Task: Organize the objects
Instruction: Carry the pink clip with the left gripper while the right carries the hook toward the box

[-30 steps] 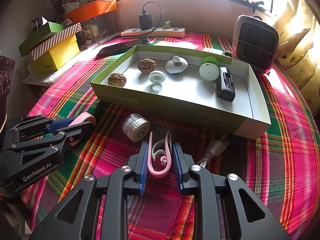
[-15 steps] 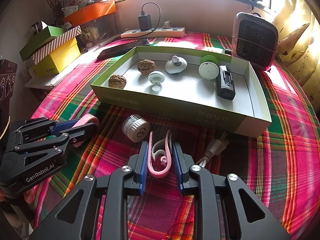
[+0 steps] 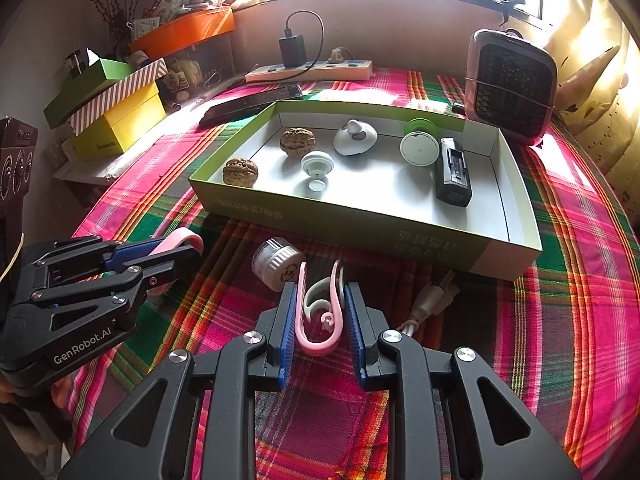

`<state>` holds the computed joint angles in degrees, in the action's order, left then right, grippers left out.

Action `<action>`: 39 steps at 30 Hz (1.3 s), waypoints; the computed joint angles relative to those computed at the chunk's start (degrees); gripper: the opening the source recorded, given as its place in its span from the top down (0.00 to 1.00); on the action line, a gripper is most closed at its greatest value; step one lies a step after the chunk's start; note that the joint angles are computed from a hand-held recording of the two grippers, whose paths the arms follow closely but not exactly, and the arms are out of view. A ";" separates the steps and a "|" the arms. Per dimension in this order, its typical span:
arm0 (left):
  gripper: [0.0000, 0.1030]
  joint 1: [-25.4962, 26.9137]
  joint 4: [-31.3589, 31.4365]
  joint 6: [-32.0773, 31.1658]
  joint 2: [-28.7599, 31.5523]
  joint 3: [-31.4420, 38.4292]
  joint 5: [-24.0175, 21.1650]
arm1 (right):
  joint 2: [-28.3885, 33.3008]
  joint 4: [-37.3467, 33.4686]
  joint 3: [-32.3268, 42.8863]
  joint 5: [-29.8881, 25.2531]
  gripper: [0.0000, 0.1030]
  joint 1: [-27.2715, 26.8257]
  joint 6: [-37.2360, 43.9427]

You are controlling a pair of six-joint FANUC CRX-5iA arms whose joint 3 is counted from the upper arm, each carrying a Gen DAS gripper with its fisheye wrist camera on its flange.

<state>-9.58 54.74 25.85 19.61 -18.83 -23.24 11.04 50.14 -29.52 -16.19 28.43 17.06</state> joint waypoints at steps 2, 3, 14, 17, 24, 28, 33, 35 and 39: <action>0.85 -0.10 0.19 -0.37 -0.27 0.02 0.06 | -0.42 0.59 -0.31 0.16 0.77 -0.14 -0.55; 0.85 -0.22 0.64 -0.85 -0.44 -0.06 0.14 | -0.65 1.13 -0.52 0.38 0.77 -0.26 -1.00; 0.85 -0.85 2.20 -2.37 -0.65 1.64 -0.85 | -2.77 6.86 -1.93 2.03 0.77 -2.02 -6.03; 0.85 -0.95 1.88 -1.89 -0.19 2.73 -1.42 | -2.93 6.74 -1.56 1.78 0.77 -2.55 -5.93; 0.85 -1.29 0.28 0.10 1.48 5.89 -2.54 | -2.21 3.25 1.13 1.07 0.77 -3.42 -1.74; 0.85 -1.48 -1.47 1.98 2.82 8.03 -3.05 | -1.04 -0.73 3.46 0.71 0.77 -3.70 2.71; 0.85 -1.41 -5.00 5.63 4.64 10.90 -3.80 | 1.06 -7.49 7.09 -0.36 0.77 -3.89 9.65; 0.85 -1.44 -5.43 6.33 5.37 11.88 -3.99 | 2.04 -11.31 8.86 -0.94 0.77 -3.92 13.17; 0.85 -1.25 -8.20 9.46 7.11 14.57 -5.05 | 3.99 -17.42 12.27 -2.37 0.77 -4.01 19.26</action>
<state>-10.84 46.55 35.30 26.72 -4.27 -28.29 15.02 32.72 -17.25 -18.56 24.43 36.32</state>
